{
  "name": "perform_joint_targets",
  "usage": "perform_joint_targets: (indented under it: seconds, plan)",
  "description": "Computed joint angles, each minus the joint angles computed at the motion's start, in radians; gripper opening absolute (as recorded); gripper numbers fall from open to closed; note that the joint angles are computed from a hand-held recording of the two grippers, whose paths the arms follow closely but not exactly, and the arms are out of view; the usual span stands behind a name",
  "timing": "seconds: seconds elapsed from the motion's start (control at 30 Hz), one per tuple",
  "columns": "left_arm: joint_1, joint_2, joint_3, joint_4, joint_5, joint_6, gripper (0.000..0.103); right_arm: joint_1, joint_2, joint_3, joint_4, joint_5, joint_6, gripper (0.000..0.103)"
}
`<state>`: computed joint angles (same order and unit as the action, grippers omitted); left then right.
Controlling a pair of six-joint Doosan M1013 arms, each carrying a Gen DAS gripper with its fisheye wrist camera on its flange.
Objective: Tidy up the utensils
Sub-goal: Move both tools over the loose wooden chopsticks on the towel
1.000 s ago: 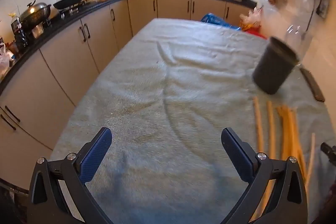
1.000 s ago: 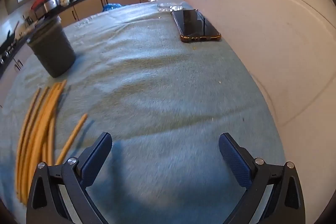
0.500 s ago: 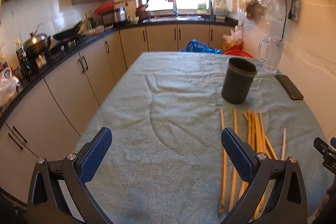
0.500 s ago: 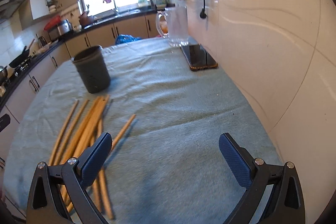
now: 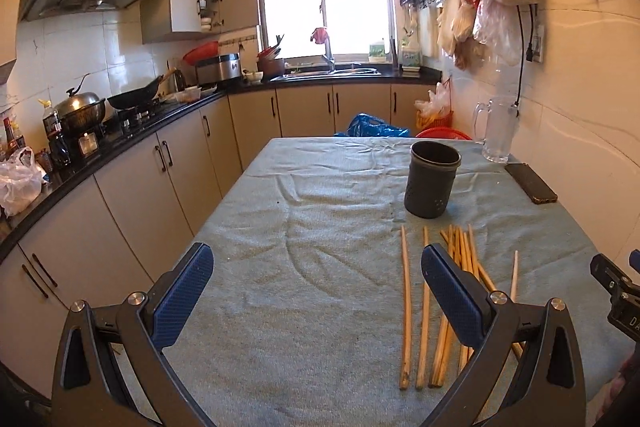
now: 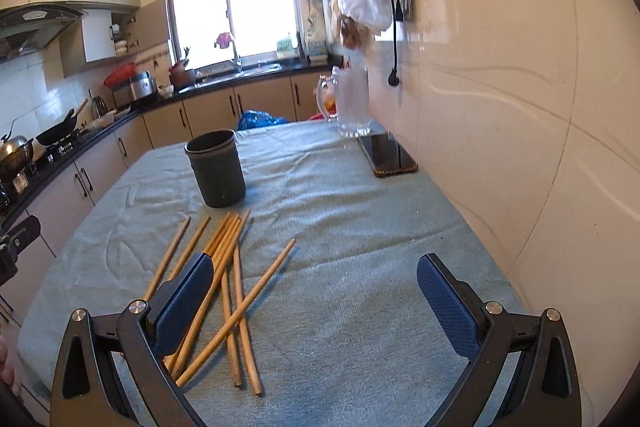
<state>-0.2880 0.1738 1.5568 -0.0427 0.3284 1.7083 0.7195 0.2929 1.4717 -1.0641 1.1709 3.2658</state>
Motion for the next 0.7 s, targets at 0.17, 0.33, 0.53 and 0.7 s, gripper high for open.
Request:
perform_joint_targets:
  seconds: [0.17, 0.33, 0.53, 0.7]
  plan:
    - [-0.003, -0.010, 0.015, -0.054, 0.004, 0.079, 0.103, 0.017, 0.006, 0.001, -0.033, 0.020, 0.016, 0.103]
    - [-0.004, -0.009, 0.016, -0.081, 0.017, 0.113, 0.103, 0.020, 0.008, -0.001, -0.038, 0.023, 0.019, 0.103]
    - [-0.002, -0.003, 0.012, -0.099, 0.038, 0.131, 0.103, 0.018, 0.007, 0.003, -0.034, 0.021, 0.032, 0.103]
    - [0.000, 0.003, 0.008, -0.121, 0.055, 0.141, 0.103, 0.019, 0.008, 0.005, -0.037, 0.023, 0.039, 0.103]
